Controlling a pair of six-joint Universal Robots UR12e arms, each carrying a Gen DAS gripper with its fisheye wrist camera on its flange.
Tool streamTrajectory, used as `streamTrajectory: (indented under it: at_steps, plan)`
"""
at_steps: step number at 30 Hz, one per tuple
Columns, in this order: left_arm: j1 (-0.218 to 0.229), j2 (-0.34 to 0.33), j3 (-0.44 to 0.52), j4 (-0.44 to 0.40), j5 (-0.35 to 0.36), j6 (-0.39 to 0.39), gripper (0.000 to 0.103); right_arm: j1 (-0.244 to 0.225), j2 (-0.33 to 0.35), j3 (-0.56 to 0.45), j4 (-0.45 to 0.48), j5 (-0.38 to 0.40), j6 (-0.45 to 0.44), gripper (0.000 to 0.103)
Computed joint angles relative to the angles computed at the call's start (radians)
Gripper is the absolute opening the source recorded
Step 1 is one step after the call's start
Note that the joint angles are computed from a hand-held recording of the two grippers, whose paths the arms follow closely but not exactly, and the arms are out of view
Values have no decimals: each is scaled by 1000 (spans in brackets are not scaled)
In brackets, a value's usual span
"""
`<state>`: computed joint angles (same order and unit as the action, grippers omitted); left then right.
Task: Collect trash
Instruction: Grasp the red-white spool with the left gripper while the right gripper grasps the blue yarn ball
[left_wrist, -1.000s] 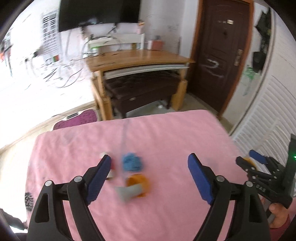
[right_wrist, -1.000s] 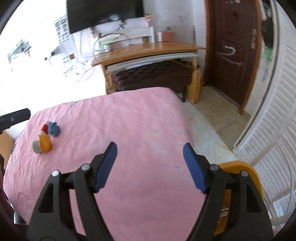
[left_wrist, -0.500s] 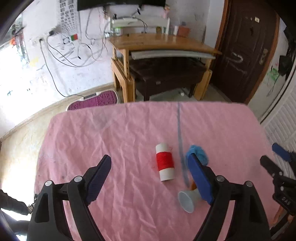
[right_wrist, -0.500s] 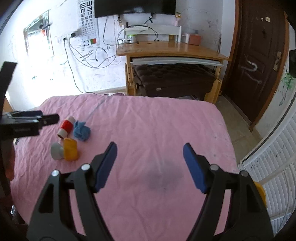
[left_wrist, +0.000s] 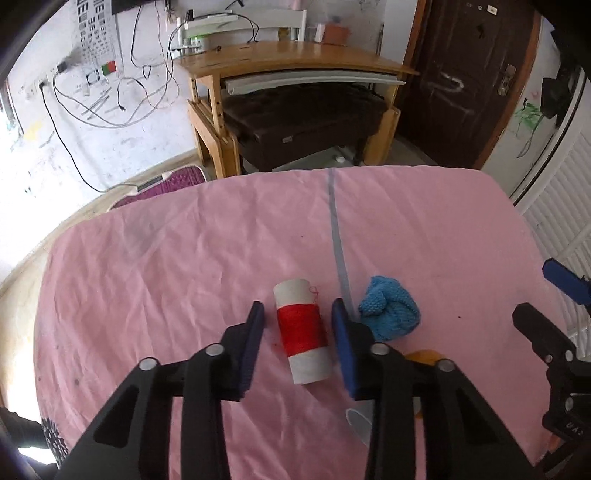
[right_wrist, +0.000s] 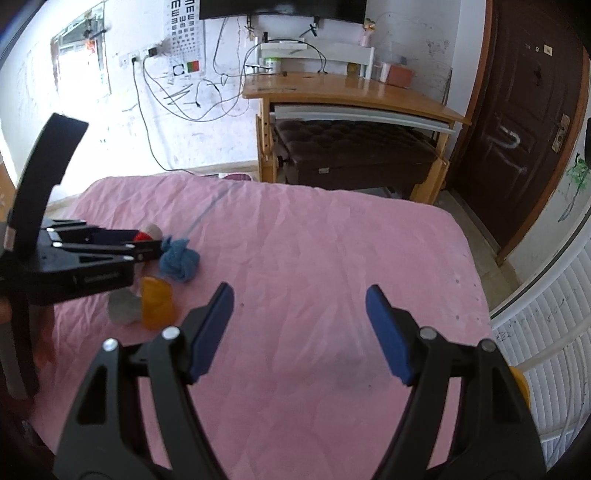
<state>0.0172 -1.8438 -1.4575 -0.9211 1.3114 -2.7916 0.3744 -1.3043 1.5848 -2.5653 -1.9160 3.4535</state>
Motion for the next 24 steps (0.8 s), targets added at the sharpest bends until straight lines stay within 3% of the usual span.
streamTrajectory:
  at_steps: [3,7,13,18,24]
  plan:
    - [9,-2,2,-12,-25,4,23,4,14,-20,10,5,-8,80]
    - [32,-4,10,-52,-90,-24,18,8,35,-49,24,14,-11,81]
    - [58,18,-14,-16,-100,-42,17,8,65,-93,51,56,-14,81]
    - [79,17,-11,-17,-102,-52,17,-12,101,-151,102,185,12,81]
    - [103,17,-9,-12,-110,-66,17,-1,139,-209,179,187,5,81]
